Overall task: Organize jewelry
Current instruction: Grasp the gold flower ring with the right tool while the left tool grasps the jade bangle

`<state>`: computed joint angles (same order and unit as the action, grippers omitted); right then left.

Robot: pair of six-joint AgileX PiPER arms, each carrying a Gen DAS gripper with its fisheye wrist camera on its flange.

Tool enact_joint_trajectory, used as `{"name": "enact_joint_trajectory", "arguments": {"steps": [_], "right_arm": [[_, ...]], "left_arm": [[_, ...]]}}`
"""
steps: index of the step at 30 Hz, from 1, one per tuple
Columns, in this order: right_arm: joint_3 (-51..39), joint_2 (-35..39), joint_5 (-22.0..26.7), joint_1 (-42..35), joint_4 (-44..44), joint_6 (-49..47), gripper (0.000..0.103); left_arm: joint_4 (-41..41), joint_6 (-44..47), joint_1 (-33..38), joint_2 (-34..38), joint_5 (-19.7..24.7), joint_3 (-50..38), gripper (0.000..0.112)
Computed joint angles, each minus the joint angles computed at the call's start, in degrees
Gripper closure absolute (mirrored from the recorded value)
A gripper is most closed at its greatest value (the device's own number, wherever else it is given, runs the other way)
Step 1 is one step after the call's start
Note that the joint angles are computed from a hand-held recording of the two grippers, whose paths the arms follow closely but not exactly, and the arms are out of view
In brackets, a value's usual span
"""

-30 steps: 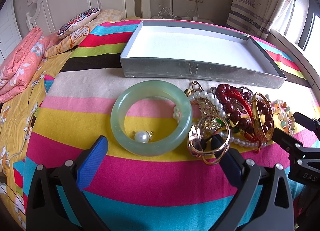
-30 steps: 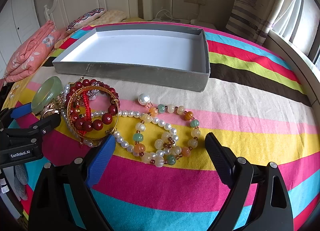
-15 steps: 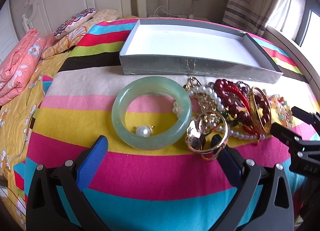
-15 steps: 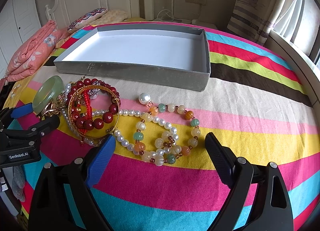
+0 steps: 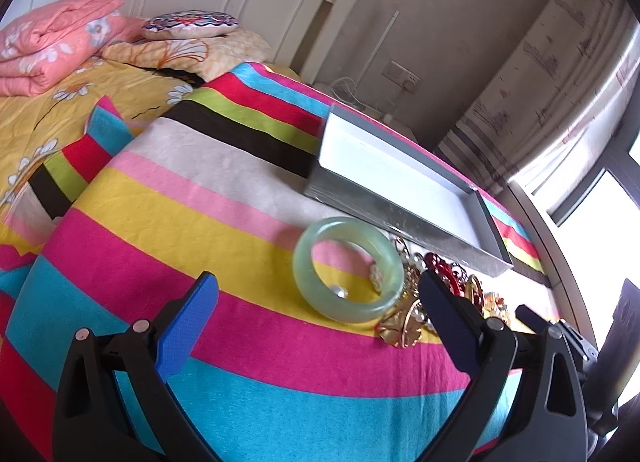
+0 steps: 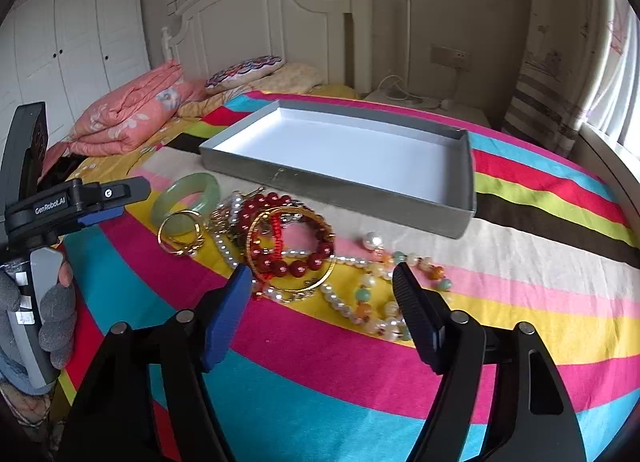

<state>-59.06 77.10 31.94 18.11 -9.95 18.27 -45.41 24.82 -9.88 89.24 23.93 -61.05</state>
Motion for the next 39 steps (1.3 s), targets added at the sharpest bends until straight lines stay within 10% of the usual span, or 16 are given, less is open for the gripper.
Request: {"name": "enact_joint_trajectory", "arguments": {"steps": [7, 25, 28, 39], "right_arm": [[-6.88, 5.58, 2.07, 5.65, 4.90, -6.57, 0.053], [-21.91, 20.25, 9.91, 12.26, 0.68, -4.52, 0.044], [-20.58, 19.51, 10.03, 12.63, -0.28, -3.26, 0.061], [-10.82, 10.51, 4.97, 8.84, 6.49, -6.59, 0.061]], "left_arm": [[2.64, -6.12, 0.58, -2.83, -5.60, 2.84, 0.018], [-5.32, -1.31, 4.66, -2.40, -2.85, 3.20, 0.018], [-4.13, -2.04, 4.37, -2.29, -2.73, 2.99, 0.018], [6.25, -10.53, 2.06, -1.05, -2.26, 0.91, 0.018]]}}
